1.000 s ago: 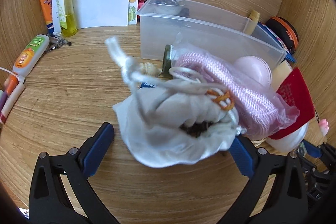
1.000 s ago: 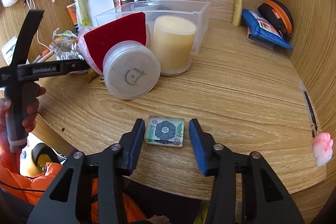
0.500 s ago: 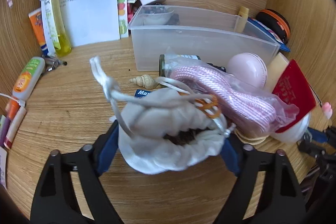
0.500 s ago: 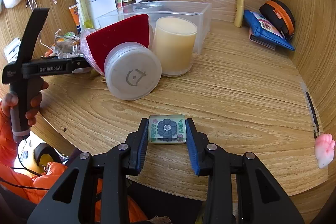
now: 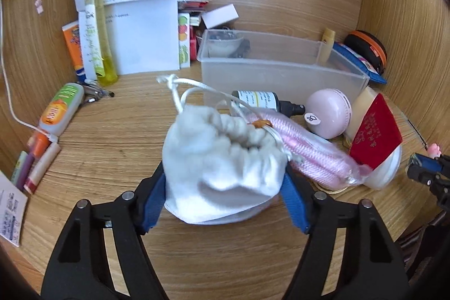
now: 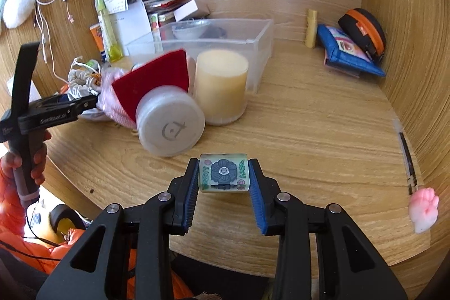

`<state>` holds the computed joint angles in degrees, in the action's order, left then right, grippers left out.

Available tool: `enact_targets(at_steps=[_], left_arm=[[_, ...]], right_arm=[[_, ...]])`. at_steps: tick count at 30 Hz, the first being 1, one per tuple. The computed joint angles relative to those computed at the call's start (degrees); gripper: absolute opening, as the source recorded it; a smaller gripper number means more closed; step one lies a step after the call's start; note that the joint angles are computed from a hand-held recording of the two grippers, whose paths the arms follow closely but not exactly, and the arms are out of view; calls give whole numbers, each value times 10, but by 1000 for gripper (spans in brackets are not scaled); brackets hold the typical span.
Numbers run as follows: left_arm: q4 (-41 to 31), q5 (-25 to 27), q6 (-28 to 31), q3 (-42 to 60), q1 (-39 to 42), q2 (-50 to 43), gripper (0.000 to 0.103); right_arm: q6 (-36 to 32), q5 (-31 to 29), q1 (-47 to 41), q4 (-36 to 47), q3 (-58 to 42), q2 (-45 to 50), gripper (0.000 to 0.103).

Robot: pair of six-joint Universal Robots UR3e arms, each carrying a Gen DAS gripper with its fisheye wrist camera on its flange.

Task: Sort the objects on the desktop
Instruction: 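Lift the white pouch with the left gripper while the right gripper carries the tile toward the clear box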

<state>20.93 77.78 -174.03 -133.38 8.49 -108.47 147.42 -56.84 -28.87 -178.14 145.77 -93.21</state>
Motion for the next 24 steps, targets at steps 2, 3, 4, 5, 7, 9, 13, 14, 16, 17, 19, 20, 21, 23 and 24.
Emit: enact_targets(at_steps=[2, 3, 4, 5, 7, 9, 13, 14, 16, 17, 19, 20, 21, 23, 24], left_arm=[[7, 2, 4, -12, 5, 11, 69], [6, 4, 8, -18, 9, 19, 68], [5, 0, 11, -22, 14, 23, 68], [7, -4, 14, -29, 21, 30, 67], [5, -10, 20, -40, 33, 43, 67], [4, -18, 25, -51, 46, 54, 67], [-12, -40, 38, -71, 62, 72, 70], [-15, -42, 38, -75, 63, 75, 74], [-14, -50, 42, -85, 66, 77, 80], [-12, -54, 43, -90, 66, 76, 85], [-6, -55, 43, -94, 63, 65, 90], [-8, -56, 44, -93, 61, 58, 91], [-13, -55, 45, -89, 59, 51, 91], [8, -28, 40, -81, 39, 27, 93], [12, -19, 39, -78, 33, 23, 93]], right_arm=[[7, -2, 2, -4, -4, -2, 31], [8, 1, 0, -3, -4, -6, 31], [10, 6, -1, 0, -6, -9, 31], [9, 12, -5, 7, -8, -12, 31], [15, 13, -4, 0, -7, -14, 31], [21, 12, 0, -8, -10, -11, 31], [29, 16, 6, -3, -24, -3, 31], [31, 15, 9, -5, -26, 1, 31], [33, 12, 16, -10, -31, 9, 31], [34, 10, 19, -12, -33, 13, 31], [38, 9, 23, -15, -37, 18, 31], [39, 9, 23, -15, -38, 19, 31], [39, 9, 23, -15, -39, 19, 31], [40, 8, 22, -17, -42, 17, 31], [44, 7, 24, -18, -44, 16, 31]])
